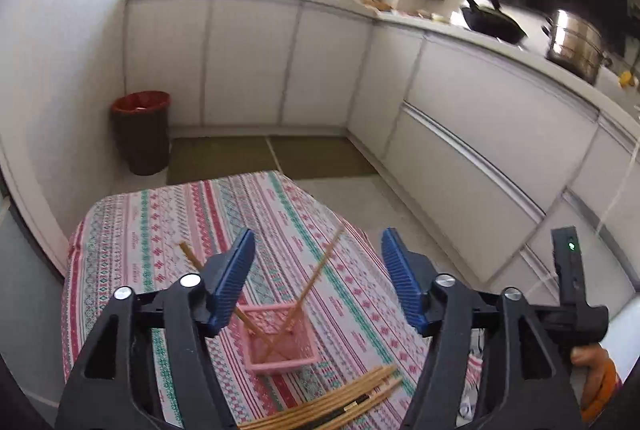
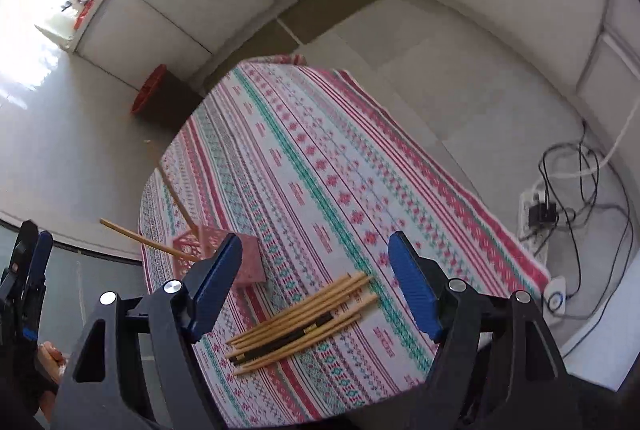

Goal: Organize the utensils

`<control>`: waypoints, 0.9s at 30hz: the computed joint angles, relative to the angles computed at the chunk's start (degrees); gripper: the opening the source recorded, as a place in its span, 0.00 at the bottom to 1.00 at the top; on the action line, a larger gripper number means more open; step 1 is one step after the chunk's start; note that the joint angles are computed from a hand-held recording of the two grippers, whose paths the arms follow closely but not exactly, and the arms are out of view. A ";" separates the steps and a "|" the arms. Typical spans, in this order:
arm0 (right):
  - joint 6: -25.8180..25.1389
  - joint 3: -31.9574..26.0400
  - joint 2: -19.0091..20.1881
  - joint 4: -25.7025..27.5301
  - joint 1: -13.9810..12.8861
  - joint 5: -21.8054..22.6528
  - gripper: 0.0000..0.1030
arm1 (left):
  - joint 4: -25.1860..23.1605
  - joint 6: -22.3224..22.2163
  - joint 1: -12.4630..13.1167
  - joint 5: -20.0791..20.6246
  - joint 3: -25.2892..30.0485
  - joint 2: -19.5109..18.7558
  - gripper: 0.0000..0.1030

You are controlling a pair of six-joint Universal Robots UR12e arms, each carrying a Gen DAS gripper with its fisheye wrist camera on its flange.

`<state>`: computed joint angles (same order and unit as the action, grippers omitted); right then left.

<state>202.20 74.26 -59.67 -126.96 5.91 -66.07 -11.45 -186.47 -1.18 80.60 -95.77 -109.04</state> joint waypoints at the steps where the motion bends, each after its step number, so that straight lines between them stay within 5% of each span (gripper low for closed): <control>1: 2.44 1.29 -0.43 0.22 -0.64 0.44 0.72 | -4.65 3.27 -0.36 -1.93 0.83 -0.06 0.70; 6: 10.75 5.57 -2.23 -2.24 -2.96 -1.44 0.72 | -19.53 13.28 -3.31 -1.70 4.24 -2.57 0.71; 16: 11.70 5.23 -1.70 1.75 -3.91 2.41 0.72 | -45.12 15.58 -5.92 1.76 15.32 -12.21 0.72; 19: 11.02 4.76 -1.33 4.21 -4.11 3.68 0.72 | -46.03 16.64 -7.71 9.02 17.41 -14.36 0.71; 24: 11.20 4.46 -0.83 6.09 -4.47 5.96 0.72 | -45.50 18.03 -8.54 11.02 18.82 -15.21 0.59; 27: 12.07 4.76 -0.91 5.51 -4.73 6.97 0.72 | -39.67 22.36 -9.69 14.07 16.58 -14.06 0.59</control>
<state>214.27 79.02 -60.58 -121.45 1.18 -59.10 -51.12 -164.12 -10.87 94.67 -79.18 -123.11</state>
